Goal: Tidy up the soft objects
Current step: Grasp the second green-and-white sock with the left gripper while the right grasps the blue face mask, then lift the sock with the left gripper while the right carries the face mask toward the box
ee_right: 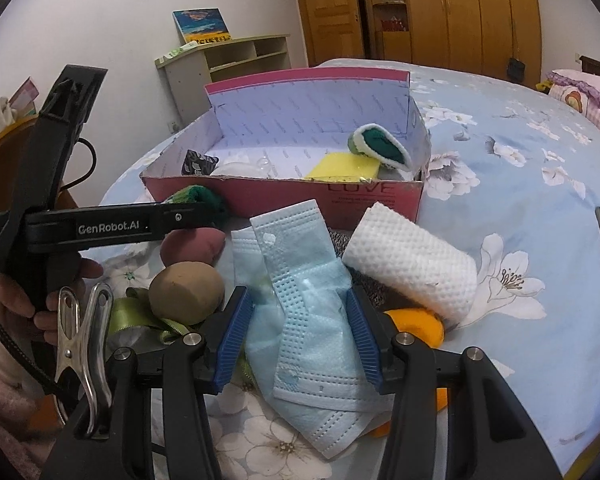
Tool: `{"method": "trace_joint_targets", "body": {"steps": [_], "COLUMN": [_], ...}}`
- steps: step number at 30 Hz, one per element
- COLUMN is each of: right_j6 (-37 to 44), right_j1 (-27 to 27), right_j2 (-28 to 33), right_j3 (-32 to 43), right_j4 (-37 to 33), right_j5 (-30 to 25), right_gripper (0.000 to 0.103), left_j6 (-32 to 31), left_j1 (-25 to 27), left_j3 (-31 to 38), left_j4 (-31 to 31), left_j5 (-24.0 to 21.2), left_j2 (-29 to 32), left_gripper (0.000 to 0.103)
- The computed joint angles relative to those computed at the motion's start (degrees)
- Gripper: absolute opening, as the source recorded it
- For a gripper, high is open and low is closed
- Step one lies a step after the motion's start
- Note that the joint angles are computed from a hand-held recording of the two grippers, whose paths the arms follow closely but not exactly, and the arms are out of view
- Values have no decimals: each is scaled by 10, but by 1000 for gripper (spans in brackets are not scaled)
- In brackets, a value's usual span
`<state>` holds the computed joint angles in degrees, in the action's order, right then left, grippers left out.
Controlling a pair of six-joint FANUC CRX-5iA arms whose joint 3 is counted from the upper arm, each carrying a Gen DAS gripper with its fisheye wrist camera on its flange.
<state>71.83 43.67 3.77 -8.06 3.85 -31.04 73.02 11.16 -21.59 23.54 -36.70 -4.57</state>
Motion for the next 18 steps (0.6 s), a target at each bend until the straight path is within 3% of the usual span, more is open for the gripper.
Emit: {"method": "trace_joint_targets", "body": {"steps": [7,18], "right_j6": [-10,-104], "right_j1": [-1,13], "right_j2": [-3,-14], "right_j3": [-12,-54], "right_j4": [-3,97], "right_j5": [20,57], "right_gripper": [42,38], "left_j6": [-20,-65], "left_j1": [6,18], "left_j3": [-25,-59], "left_j4": [31,73], "left_j5": [25,36], "left_j2": [-13,-51], "left_gripper": [42,38]}}
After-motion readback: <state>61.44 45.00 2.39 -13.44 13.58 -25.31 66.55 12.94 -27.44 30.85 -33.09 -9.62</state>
